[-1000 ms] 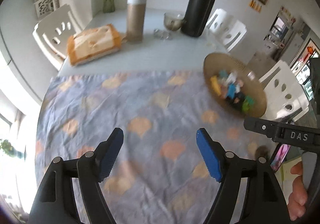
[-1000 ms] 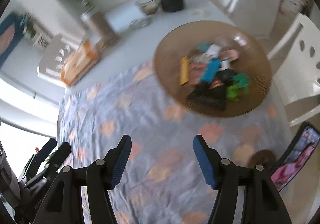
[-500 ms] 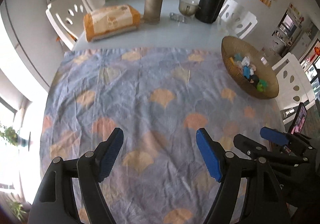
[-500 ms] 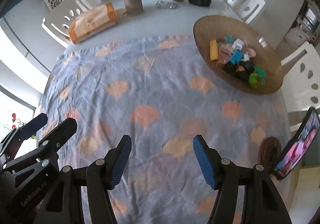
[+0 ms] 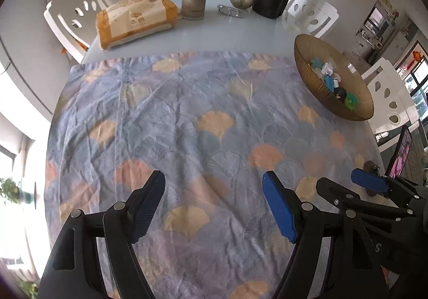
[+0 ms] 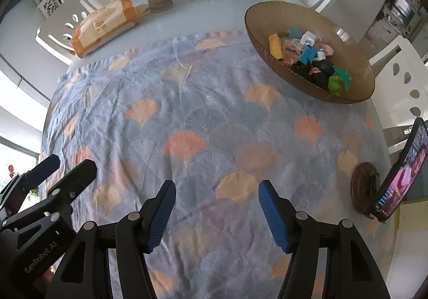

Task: Organize rigid objects

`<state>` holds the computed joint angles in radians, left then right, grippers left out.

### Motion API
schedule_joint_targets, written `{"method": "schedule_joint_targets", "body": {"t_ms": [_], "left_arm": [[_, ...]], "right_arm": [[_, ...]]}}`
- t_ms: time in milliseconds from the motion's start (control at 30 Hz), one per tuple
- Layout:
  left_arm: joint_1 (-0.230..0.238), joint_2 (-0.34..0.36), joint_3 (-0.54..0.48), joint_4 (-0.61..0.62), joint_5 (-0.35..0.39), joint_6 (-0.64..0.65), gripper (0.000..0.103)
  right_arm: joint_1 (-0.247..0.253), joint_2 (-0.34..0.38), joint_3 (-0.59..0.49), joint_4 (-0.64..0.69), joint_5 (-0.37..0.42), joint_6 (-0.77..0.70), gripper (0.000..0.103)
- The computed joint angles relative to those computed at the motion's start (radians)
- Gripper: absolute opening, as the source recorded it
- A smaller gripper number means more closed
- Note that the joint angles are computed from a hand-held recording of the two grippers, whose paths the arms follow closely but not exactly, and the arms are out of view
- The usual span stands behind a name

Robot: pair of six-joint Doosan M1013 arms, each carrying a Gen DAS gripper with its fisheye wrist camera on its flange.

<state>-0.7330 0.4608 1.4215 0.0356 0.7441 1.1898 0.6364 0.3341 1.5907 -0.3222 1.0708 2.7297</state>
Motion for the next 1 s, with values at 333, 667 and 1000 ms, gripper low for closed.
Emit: {"method": "schedule_joint_targets", "body": {"t_ms": [333,667,1000], "left_arm": [[0.012,0.025,-0.03,-0.028,0.022,0.049,0.074],[0.022,0.044,-0.048,-0.039,0.054,0.057,0.074],[0.026,0.053,-0.054,-0.039,0.075,0.047,0.074]], "right_arm": [[-0.013,0.019,-0.019,0.032,0.017,-0.012,0.063],[-0.028,0.039,-0.031,0.08,0.009,-0.049,0.063],[-0.044,0.047,-0.032,0.145,-0.013,-0.083,0.063]]}}
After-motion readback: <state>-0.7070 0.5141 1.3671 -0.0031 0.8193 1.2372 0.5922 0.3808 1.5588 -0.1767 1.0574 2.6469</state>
